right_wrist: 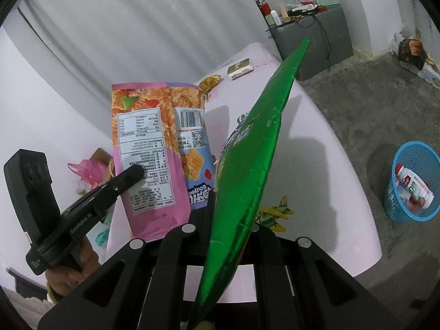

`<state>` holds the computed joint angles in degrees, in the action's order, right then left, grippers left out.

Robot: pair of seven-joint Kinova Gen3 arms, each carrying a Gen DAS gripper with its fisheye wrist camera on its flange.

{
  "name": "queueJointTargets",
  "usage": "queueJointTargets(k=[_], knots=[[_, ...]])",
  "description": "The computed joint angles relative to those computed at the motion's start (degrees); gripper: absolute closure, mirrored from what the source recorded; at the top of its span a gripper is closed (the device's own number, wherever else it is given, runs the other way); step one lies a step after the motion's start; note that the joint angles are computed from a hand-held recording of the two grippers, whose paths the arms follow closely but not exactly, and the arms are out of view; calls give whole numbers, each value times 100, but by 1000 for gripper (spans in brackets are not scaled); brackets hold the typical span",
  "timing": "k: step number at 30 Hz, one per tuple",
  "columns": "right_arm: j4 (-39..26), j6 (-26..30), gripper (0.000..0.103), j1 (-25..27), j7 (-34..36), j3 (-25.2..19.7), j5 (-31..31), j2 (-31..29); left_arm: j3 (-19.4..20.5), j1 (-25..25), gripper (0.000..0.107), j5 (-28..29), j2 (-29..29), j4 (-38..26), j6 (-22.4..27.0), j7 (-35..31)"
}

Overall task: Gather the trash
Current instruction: 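Lift both snack bags and carry them to the wastebasket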

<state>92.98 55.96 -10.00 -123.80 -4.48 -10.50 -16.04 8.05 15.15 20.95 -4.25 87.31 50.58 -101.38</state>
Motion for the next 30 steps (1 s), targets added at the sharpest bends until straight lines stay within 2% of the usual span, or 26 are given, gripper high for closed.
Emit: queueJointTargets(k=[7, 14, 17, 23, 26, 30], knots=[[71, 35, 98, 174, -225, -35, 209, -293, -2, 11, 107, 109, 52, -134, -7, -122], [173, 228, 98, 706, -648, -76, 697, -938, 136, 140, 107, 553, 427, -827, 332, -523], [117, 577, 98, 1064, -820, -82, 1017, -1270, 299, 243, 107, 742, 811, -1327, 571, -545], [-151, 1721, 98, 1875, -1068, -112, 1742, -1631, 682, 511, 107, 1081, 1808, -2382, 1052, -507], [-93, 2034, 98, 2115, -1127, 24, 1962, -1734, 796, 845, 107, 937, 2315, -2952, 1268, -372], [175, 2034, 98, 2248, -1193, 295, 2049, -1803, 870, 1400, 107, 542, 3054, -3786, 1611, -34]])
